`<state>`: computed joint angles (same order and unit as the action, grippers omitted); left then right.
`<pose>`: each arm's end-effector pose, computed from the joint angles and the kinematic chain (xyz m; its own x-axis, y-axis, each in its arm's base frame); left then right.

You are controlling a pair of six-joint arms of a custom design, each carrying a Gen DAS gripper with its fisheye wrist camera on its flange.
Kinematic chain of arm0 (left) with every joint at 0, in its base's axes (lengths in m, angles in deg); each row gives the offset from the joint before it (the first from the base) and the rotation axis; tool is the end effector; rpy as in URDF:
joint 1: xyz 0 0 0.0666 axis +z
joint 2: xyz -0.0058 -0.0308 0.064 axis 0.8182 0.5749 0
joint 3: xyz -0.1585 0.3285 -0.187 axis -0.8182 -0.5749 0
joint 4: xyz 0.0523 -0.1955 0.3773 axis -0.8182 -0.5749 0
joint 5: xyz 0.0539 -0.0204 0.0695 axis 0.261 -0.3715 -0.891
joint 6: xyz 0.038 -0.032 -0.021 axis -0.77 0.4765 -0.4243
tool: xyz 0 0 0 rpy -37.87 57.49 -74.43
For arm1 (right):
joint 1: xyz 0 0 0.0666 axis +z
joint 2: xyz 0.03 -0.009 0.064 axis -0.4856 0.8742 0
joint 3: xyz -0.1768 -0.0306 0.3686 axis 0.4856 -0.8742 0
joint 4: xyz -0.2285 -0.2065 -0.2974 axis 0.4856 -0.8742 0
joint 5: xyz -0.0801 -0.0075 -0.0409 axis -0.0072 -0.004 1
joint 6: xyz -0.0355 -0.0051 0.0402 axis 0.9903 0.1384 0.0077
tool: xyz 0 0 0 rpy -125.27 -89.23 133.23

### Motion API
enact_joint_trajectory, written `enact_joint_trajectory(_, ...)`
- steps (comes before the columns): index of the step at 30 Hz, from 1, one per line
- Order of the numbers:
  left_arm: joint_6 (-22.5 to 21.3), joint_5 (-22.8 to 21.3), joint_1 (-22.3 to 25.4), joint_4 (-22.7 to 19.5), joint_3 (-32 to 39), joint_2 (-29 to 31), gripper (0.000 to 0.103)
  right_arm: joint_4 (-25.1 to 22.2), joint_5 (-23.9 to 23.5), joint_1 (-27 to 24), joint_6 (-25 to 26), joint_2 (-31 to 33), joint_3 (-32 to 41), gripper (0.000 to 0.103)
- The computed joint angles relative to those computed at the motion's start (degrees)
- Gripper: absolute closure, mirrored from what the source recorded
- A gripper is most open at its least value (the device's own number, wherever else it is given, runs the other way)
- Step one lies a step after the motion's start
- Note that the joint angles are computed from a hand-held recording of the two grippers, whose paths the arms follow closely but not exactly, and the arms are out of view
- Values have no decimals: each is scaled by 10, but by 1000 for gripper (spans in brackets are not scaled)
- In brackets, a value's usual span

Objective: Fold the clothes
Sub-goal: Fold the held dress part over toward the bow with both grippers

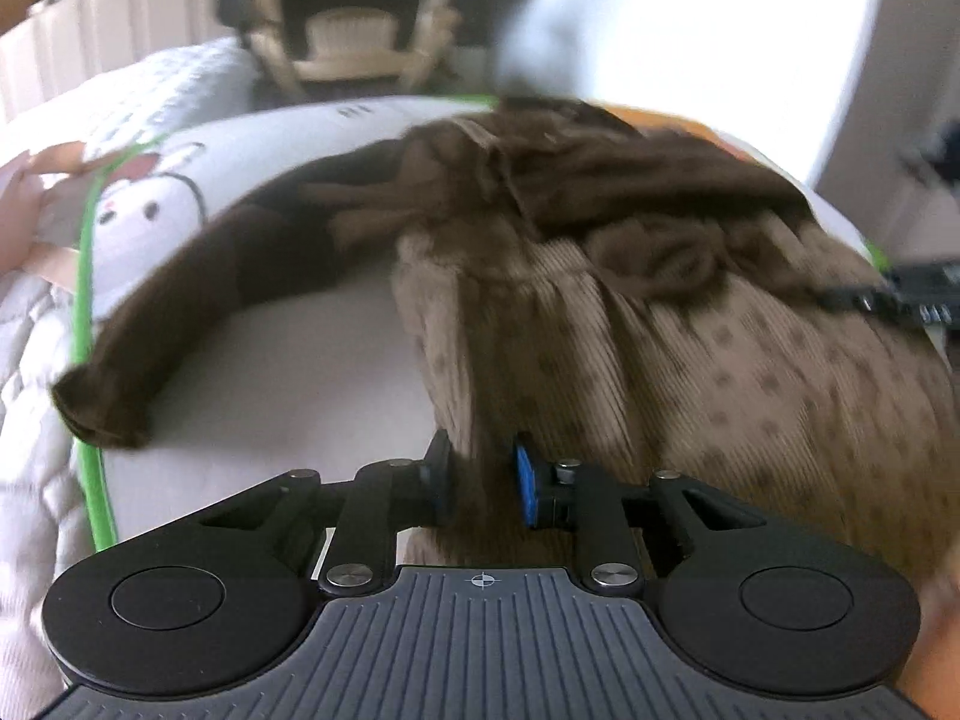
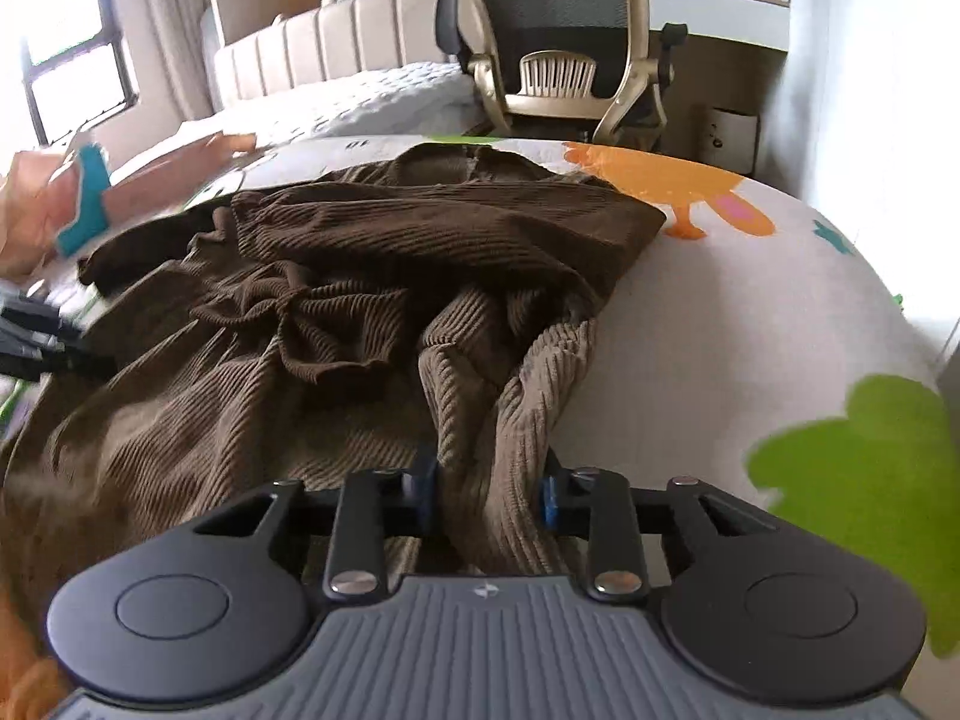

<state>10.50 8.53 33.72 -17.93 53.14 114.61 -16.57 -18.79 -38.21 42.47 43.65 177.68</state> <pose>0.4596 -0.1705 0.4626 -0.7721 -0.0861 -0.6296 -0.0564 0.9962 -0.0671 0.6189 -0.0773 0.4157 -0.5355 -0.4304 -0.7266 -0.7101 0.6952 0.1117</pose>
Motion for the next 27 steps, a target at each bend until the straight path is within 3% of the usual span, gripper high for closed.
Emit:
enact_joint_trajectory(4, -15, 31, 3, -8, 16, -9, 54, 42, -26, -8, -31, -6, 11, 54)
enact_joint_trajectory(6, -17, 43, 13, 24, 31, -3, 43, 72, -32, -4, -47, -6, 17, 53)
enact_joint_trajectory(8, -17, 72, 28, 71, 49, 13, 24, 100, -22, 7, -45, -6, 17, 45)
enact_joint_trajectory(10, -16, 102, 42, 98, 75, 45, 19, 118, -8, 20, -34, -3, 19, 37)
enact_joint_trajectory(13, -17, 122, 56, 102, 117, 107, 19, 136, 18, 41, -12, 7, 23, 37)
enact_joint_trajectory(15, -30, 124, 58, 79, 150, 150, 29, 146, 31, 52, -8, 14, 29, 37)
enact_joint_trajectory(16, -46, 119, 58, 59, 174, 172, 62, 156, 33, 55, -13, 17, 33, 37)
enact_joint_trajectory(17, -65, 112, 57, 44, 198, 189, 79, 167, 31, 57, -23, 19, 39, 37)
enact_joint_trajectory(18, -86, 102, 56, 39, 221, 202, 80, 175, 25, 57, -37, 23, 47, 37)
enact_joint_trajectory(22, -172, 52, 61, 95, 267, 210, 84, 191, -1, 62, -123, 48, 93, 30)
enact_joint_trajectory(23, -184, 53, 65, 82, 278, 215, 81, 189, 3, 66, -146, 59, 108, 30)
enact_joint_trajectory(25, -203, 27, 69, 50, 282, 222, 74, 169, 47, 80, -168, 86, 140, 30)
enact_joint_trajectory(27, -218, -4, 71, 14, 273, 226, 67, 143, 111, 95, -159, 114, 167, 30)
